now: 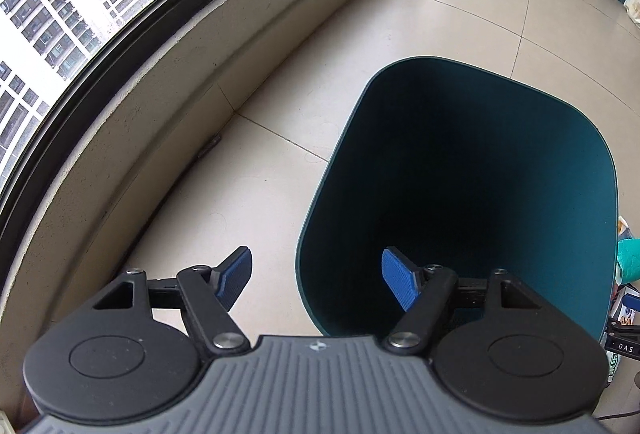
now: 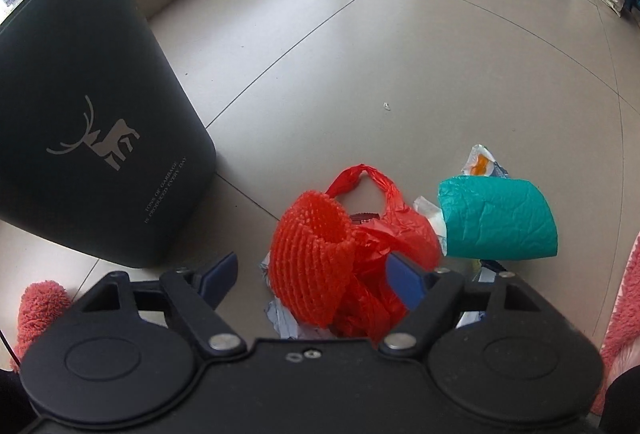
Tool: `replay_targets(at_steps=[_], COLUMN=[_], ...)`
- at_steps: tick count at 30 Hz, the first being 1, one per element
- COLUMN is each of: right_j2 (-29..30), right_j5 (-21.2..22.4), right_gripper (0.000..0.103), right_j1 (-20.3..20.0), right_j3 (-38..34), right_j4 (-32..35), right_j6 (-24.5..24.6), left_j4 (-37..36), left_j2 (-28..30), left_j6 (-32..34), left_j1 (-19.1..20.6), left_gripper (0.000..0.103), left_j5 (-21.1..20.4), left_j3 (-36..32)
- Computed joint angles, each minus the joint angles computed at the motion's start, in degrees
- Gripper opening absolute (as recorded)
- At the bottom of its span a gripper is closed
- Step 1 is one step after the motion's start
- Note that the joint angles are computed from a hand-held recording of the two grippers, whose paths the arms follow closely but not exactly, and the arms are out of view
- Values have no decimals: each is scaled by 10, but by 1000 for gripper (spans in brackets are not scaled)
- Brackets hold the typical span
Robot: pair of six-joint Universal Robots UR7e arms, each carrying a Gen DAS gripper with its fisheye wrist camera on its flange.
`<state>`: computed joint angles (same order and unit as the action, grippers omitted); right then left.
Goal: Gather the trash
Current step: 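Close the right gripper on the orange mesh net bag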
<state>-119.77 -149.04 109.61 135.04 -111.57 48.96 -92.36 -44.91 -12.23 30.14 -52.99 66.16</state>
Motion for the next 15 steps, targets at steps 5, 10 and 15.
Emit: replay_targets(at_steps=[5,10,15], right_j2=[1,-2,-2], right_j5=[26,30,22], right_gripper=[63,38,13], right_j1=[-55,-68,-62], right_j3=[23,32,33], right_j4=[-69,-85,-90], right_j6=[-45,-45,-41], left_j4=[-2,27,26], left_j2=[1,10,7], left_j6=[-10,-32,-23], left_j1=[5,12,8], left_gripper=[61,35,31], left_j5=[2,-15,-12], left_j3=[10,-5,5])
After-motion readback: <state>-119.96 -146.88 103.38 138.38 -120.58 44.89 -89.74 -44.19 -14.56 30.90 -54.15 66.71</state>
